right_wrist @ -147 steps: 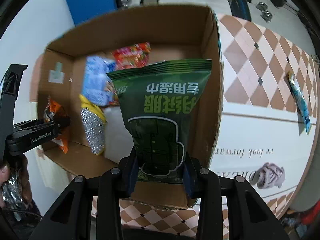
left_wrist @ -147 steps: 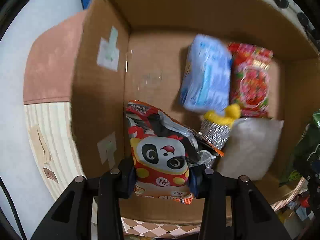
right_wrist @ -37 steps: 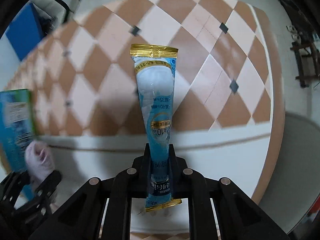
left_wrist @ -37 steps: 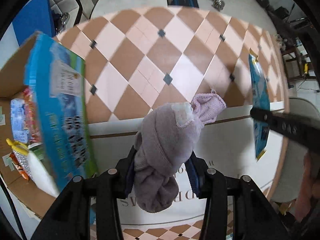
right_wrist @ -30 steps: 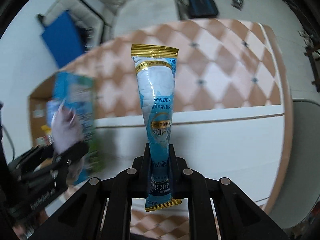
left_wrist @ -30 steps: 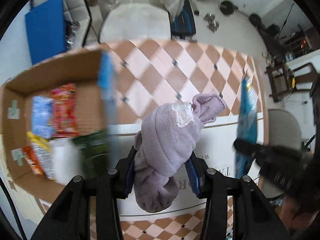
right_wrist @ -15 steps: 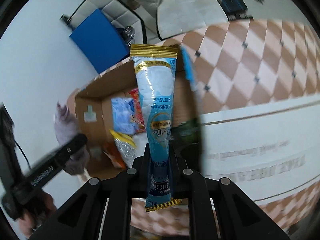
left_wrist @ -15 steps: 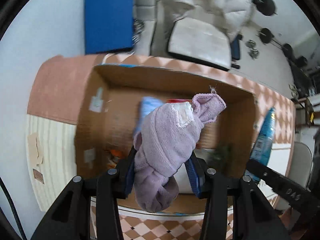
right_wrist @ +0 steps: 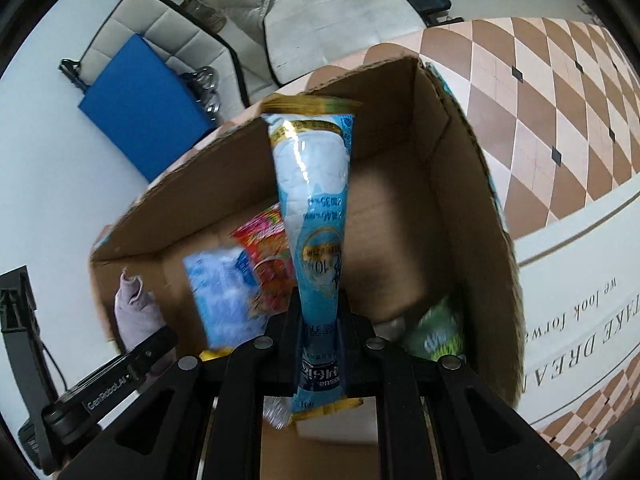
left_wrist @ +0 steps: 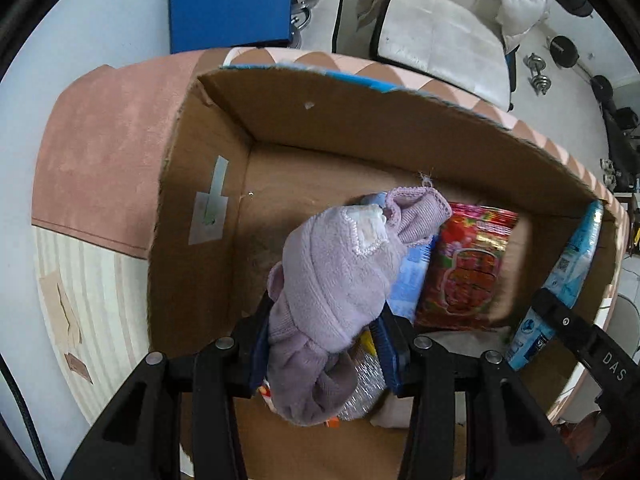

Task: Organize soft objects
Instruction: 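Drop the lilac cloth and blue tube pack into the box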

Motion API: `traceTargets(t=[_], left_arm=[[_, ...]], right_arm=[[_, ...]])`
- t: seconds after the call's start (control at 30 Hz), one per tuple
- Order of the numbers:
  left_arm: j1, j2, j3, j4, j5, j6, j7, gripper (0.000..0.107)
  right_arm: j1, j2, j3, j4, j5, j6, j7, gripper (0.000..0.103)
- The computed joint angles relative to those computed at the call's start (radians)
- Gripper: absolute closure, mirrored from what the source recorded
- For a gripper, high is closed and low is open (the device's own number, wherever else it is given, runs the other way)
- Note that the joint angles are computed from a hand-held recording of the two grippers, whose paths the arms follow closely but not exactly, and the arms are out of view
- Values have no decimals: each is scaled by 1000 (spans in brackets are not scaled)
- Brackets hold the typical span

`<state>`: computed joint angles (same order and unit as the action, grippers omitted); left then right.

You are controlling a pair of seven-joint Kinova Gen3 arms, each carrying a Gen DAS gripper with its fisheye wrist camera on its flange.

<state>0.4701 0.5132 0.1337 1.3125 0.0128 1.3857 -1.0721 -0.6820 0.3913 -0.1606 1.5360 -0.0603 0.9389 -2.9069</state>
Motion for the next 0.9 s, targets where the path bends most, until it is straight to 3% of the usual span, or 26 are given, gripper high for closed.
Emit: traceTargets(t=[0.2, 0.3, 0.33, 0.37, 0.43, 0.5, 0.57, 0.7, 0.77, 0.9], left_arm=[[-13, 36, 1, -2, 9, -8, -23, 63], [-32, 50, 7, -2, 42, 4, -39, 60], [-37, 53, 7, -1, 49, 4, -46, 52], [-35, 48, 4, 4, 44, -3, -49, 37], [-31, 29, 0, 15, 36, -16, -48, 13], [-32, 6, -1, 19, 35, -19, -46, 12], [-39, -26, 2, 34, 42, -33, -51, 12], [-37, -100, 3, 65, 30, -56, -44, 11], [-31, -132, 6, 80, 20, -62, -35, 5], [-14, -210, 15, 132, -3, -92, -3, 5]], right_arm=[[-30, 38, 30, -2, 70, 11, -45, 88], [-14, 53, 21, -8, 68, 21, -19, 83], [-1, 63, 13, -21, 54, 40, 6, 72], [7, 63, 7, -19, 43, 46, 28, 53], [20, 50, -5, -14, 20, 31, 67, 42], [-1, 43, -1, -41, 31, 69, 73, 35], [-15, 30, -1, -57, 42, 90, 81, 14], [-57, 6, 1, -105, 91, 172, 82, 13], [-91, 2, 0, -138, 130, 229, 78, 0], [-158, -12, -2, -184, 209, 341, 68, 0]])
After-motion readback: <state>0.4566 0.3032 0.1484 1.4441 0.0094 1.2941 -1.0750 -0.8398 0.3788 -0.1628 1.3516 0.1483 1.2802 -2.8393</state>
